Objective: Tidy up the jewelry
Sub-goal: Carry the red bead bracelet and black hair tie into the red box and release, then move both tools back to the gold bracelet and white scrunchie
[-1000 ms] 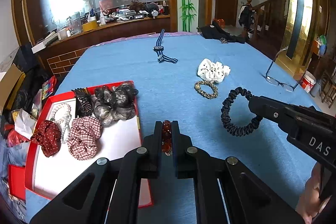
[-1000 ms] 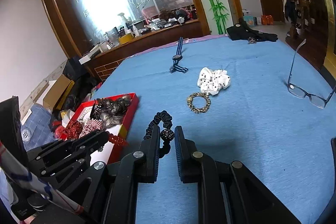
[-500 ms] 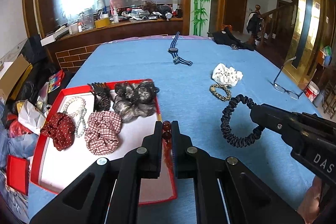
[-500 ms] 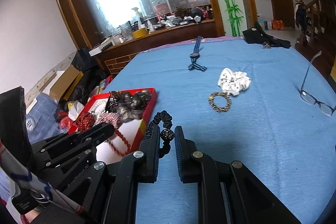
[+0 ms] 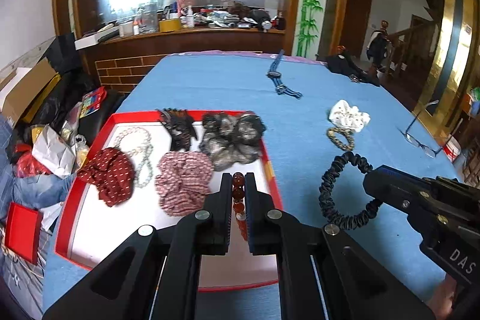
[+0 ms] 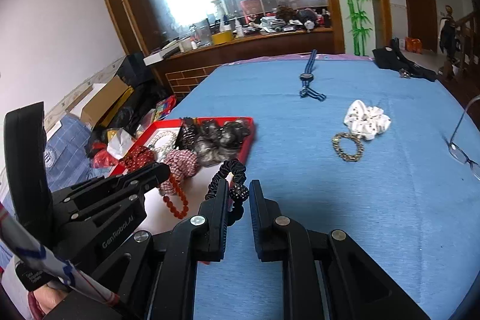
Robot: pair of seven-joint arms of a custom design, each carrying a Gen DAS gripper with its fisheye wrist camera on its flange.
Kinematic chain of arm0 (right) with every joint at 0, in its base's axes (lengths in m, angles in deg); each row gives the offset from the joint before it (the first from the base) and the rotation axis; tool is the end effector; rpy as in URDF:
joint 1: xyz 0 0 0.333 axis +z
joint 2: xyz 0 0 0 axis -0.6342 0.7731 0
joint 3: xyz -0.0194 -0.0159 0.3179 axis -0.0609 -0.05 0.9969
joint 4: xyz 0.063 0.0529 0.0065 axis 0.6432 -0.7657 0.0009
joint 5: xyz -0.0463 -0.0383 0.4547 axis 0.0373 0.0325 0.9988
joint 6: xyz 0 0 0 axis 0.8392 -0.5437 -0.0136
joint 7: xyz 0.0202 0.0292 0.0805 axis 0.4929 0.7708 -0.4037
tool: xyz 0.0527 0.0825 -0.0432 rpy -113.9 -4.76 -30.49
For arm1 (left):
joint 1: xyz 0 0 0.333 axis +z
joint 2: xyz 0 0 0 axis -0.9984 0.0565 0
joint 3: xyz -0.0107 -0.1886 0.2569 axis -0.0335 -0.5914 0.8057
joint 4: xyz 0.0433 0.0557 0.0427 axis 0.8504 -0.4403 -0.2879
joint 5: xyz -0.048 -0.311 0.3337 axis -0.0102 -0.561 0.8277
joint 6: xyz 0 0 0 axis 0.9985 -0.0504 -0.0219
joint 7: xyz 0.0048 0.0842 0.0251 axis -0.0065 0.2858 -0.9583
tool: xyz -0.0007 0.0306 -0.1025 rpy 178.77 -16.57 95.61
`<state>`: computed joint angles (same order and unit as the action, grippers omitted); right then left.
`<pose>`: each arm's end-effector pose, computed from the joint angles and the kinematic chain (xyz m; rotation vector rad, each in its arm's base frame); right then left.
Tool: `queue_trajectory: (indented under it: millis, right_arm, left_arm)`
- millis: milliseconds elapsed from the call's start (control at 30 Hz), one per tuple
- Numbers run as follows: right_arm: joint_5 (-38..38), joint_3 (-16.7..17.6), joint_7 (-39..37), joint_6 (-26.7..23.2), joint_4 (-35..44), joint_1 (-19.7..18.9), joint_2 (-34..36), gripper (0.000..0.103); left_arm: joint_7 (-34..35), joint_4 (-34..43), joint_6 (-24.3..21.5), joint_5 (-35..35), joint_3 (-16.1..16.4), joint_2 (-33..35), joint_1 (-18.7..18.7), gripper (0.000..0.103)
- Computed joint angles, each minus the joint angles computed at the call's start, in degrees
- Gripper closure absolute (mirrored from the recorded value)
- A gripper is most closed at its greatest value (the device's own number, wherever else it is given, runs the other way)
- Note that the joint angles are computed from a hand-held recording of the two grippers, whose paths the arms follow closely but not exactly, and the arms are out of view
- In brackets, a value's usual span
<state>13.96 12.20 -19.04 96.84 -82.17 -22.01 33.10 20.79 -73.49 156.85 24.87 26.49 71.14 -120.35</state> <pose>0.7169 0.3466 0.4240 -1.8881 1.2234 -0.2666 0.6761 -0.4806 0.4137 -1.8298 1.5563 -0.7706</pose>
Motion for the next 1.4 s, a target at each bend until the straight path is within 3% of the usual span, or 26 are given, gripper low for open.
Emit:
queue_trajectory:
  millis: [333, 667, 1067, 1267, 1400]
  right_arm:
    - [-3.03, -0.37, 0.08, -4.71, 5.20, 2.80, 3.70, 0.088]
    - [-6.00, -0.72, 2.01, -15.07, 16.04, 5.98, 11.53, 0.088]
    - [-10.61, -2.78, 7.69, -25.97, 32.49, 10.23, 22.77, 0.087]
    - [-11.09, -2.86, 8.46, -26.59, 34.07, 10.24, 24.05, 0.087]
    - [-10.17, -2.19, 7.55, -26.30, 33.40, 9.40, 23.41, 0.080]
  left_arm:
    - [-8.57, -13.43, 0.14, 2.30, -0.20, -8.22, 3.28, 0.096]
    - [-16.08, -25.63, 2.24, 3.25, -2.72, -15.44, 9.84, 0.096]
    - [-15.47, -26.41, 2.22, 1.90, -3.85, -15.22, 12.10, 0.096]
    - [-15.48, -26.04, 1.71, 2.08, -3.81, -15.03, 11.86, 0.096]
    - [-15.71, -25.93, 1.75, 2.55, -3.79, -15.27, 11.68, 0.095]
